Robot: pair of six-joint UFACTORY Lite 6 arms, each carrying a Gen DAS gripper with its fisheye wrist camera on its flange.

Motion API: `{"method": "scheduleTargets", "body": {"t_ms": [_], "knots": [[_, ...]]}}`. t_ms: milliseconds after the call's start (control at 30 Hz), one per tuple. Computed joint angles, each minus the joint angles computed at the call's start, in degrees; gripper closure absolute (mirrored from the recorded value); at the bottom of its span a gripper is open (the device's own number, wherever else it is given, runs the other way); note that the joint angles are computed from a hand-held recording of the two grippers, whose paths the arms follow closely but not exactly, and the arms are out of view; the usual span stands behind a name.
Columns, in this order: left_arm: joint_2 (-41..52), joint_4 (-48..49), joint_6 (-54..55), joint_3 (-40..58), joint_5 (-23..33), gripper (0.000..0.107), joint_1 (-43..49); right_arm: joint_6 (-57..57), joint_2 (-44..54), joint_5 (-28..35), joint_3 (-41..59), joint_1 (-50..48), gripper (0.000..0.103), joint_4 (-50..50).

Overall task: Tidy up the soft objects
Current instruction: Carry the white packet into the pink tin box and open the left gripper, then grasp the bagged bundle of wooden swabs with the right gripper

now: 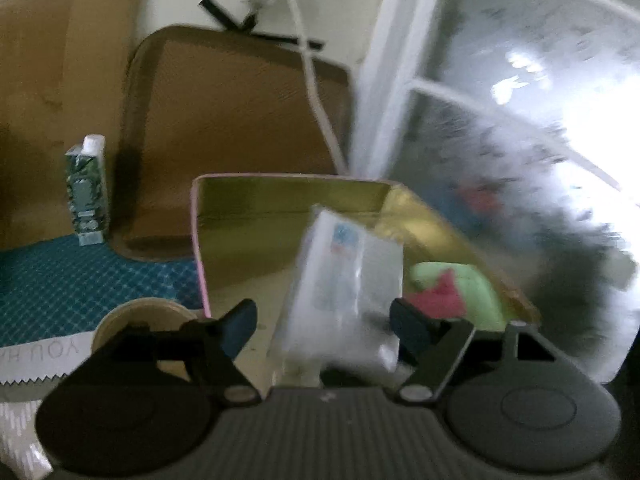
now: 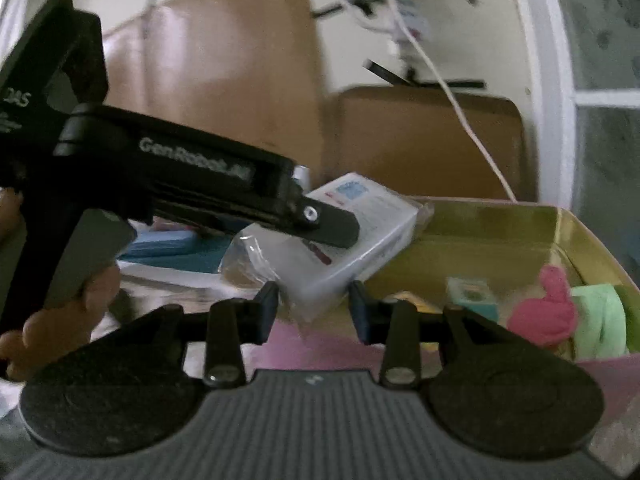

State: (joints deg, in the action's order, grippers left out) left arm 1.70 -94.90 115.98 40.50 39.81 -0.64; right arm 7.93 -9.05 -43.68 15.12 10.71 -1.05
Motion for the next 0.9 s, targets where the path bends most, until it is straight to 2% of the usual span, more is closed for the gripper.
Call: {"method": "scheduleTargets", "body": {"t_ms": [67,100,167,200,233,267,367,500,567,733,800,900], "knots": [[-0.25,-1.61,1.21,-1.08,-2.09,0.031,-1.02,-4.55,9.1,-0.92,6.3,0.53,0.057,7.53],[-1.09,-0.66,1.91,-2.41,0.16,0.031,0.65,-6.21,12.53,-0.93,8.88,0.26,0.057,10.7],[-4.16,0.19,5.62,-5.83,3.81,0.031,4.11,-3.31,15.27,-1.15,10.76,-1.73,0.057,9.84],[-6.32,1.18,7.26,-7.71,5.27,0.031,6.42,0.25,15.36,-2.41,10.03,-3.39,0.056,6.85],[-7.64,2.26,8.09,-8.95,6.98,0.031,8.43,1.72,15.45,-3.59,9.38,-3.83,0.049,6.25],[-8.43,4.67,8.2,-9.91,9.72,0.031,11.5,1.8,15.36,-4.76,8.5,-3.92,0.047,6.93],[-8.3,12.22,8.61,-11.07,19.33,0.03,22.7,0.03,12.9,-8.72,4.05,-1.37,0.047,11.16],[-3.29,23.13,12.04,-9.5,28.06,0.03,40.54,-3.67,7.75,-14.87,-2.4,5.18,0.047,18.9],[0.7,24.66,13.87,-7.4,27.29,0.03,46.36,-2.98,3.13,-16.31,-6.09,7.96,0.047,19.4],[16.43,27.55,8.04,5.22,20.99,0.033,54.49,2.79,-3.18,-11.39,-7.04,11.0,0.048,4.9],[20.61,27.4,5.89,9.32,19.0,0.035,55.8,2.61,0.51,-7.87,-2.7,14.91,0.048,2.4],[24.83,28.51,4.18,14.2,21.58,0.037,57.73,-1.99,10.97,-2.3,7.08,21.09,0.047,7.52]]}}
